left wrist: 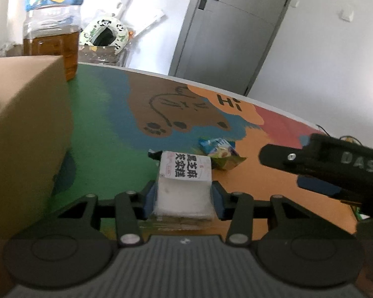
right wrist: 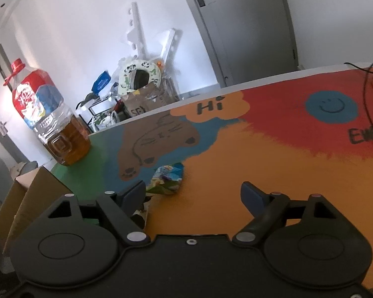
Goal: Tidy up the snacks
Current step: 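Grasp the white boxed pastry with the left tool while the right tool grasps the blue-green pack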
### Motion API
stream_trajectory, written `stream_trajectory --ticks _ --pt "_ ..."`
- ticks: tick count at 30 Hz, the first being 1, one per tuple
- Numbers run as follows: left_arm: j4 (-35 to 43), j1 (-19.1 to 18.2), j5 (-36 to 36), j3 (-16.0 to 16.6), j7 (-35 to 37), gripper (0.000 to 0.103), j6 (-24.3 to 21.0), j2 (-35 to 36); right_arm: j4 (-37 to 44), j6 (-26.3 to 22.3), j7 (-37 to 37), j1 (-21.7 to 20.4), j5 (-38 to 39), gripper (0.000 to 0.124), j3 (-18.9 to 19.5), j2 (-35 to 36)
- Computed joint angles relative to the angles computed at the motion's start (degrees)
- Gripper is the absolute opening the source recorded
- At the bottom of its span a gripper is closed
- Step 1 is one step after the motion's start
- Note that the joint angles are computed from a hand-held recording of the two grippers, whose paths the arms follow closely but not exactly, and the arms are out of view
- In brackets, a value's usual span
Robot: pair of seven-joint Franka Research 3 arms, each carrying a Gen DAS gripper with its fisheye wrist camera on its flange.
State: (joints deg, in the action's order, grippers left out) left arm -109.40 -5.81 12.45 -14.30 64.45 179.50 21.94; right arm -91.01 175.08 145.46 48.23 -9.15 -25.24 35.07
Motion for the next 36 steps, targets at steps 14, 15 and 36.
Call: stream_trajectory --ticks 14,15,36 --pt "3.0 -7.1 4.7 9.8 -8.8 0.045 2.6 2.0 16.1 -8.1 -5.9 -9.7 2.3 0.073 10.8 8.4" --pt "3.2 -7.8 5.1 10.6 -9.4 0.045 2.6 2.2 17.2 -8.5 -6.2 -10.3 2.5 0.072 11.4 9.0" --pt "2.5 -2.7 5.6 4.8 -7.9 0.045 2.4 1.2 16.4 -9.3 -4.1 -9.6 -0.3 0.028 10.8 7.8"
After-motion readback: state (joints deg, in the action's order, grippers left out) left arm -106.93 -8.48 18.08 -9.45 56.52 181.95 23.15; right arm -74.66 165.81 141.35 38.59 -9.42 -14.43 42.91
